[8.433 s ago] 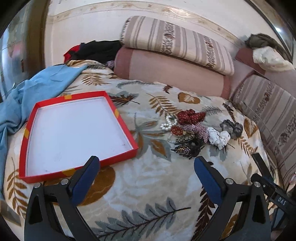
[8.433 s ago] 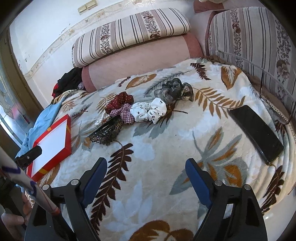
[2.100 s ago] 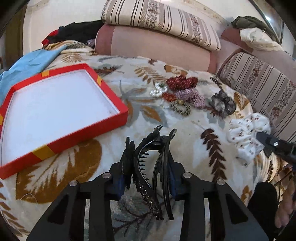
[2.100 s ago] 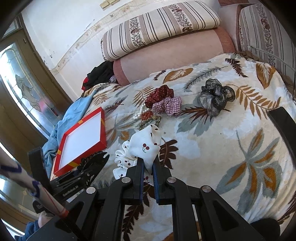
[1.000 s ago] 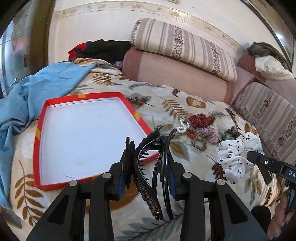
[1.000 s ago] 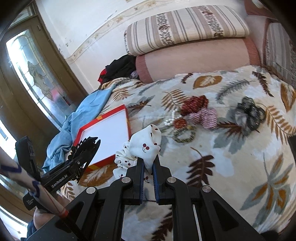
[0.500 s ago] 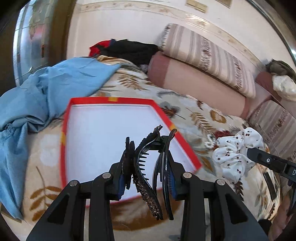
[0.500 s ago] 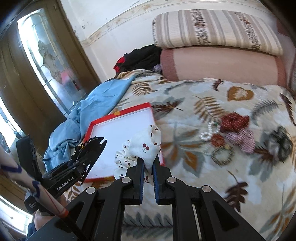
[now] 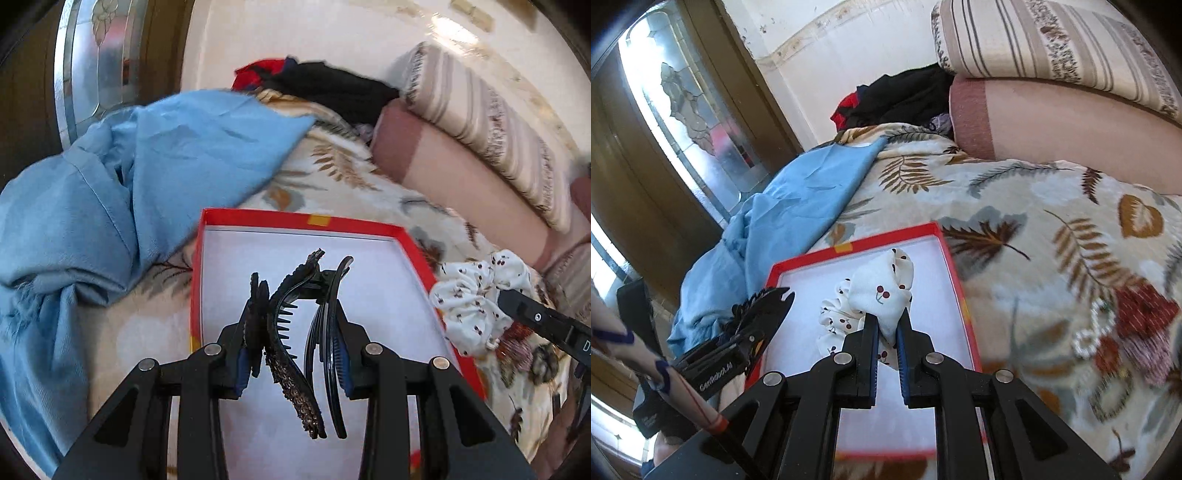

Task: Organize jewelry
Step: 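Open both tools to drop the clips and scrunchie into the red box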

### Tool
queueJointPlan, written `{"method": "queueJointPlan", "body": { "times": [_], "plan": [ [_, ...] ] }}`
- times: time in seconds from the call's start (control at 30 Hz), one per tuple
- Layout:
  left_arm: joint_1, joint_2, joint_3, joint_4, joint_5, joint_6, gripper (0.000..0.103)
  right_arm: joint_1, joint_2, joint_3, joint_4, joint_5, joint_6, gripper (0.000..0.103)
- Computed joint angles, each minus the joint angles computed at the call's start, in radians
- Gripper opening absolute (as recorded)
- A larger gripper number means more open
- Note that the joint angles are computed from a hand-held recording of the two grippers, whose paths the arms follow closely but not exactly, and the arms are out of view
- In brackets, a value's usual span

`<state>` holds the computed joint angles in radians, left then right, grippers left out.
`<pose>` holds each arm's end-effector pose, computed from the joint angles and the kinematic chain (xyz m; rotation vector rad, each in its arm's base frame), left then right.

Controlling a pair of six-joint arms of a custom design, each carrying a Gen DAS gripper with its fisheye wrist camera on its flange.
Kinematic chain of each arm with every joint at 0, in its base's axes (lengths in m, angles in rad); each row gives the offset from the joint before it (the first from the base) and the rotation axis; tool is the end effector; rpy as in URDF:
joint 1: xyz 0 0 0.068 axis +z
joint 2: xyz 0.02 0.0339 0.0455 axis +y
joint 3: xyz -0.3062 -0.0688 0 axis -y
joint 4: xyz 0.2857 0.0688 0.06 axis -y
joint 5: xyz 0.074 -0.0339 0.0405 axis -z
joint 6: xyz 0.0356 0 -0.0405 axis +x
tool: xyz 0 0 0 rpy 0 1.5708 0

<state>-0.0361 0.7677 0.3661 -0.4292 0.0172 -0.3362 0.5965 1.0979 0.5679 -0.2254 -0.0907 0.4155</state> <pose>0.1599 -0.0064 0.1888 -0.3524 2.3845 -0.1934 0.1943 0.1358 0.2184 -0.2641 2.3889 0.5984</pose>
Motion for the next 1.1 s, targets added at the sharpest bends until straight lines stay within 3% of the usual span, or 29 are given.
{"method": "queueJointPlan", "body": {
  "times": [0.23, 0.43, 0.73, 0.8, 0.87, 1.1],
  "plan": [
    [0.054, 0.261, 0.054, 0.148, -0.001, 0.009, 0.035, -0.064, 0.322, 0.120, 0.158, -0.095, 0.038, 0.012],
    [0.055, 0.364, 0.065, 0.210, -0.027, 0.013, 0.035, -0.083, 0.493, 0.196, 0.229, -0.157, 0.082, 0.012],
    [0.068, 0.422, 0.072, 0.243, -0.002, 0.003, 0.036, -0.075, 0.583, 0.243, 0.239, -0.131, 0.063, 0.012],
    [0.069, 0.410, 0.068, 0.242, -0.004, 0.003, 0.044, -0.074, 0.590, 0.250, 0.228, -0.124, 0.054, 0.018],
    [0.070, 0.386, 0.060, 0.243, -0.008, 0.002, 0.052, -0.078, 0.588, 0.249, 0.226, -0.127, 0.050, 0.036],
    [0.037, 0.248, 0.054, 0.153, -0.023, -0.010, 0.052, -0.092, 0.485, 0.194, 0.197, -0.126, 0.032, 0.039]
  ]
}}
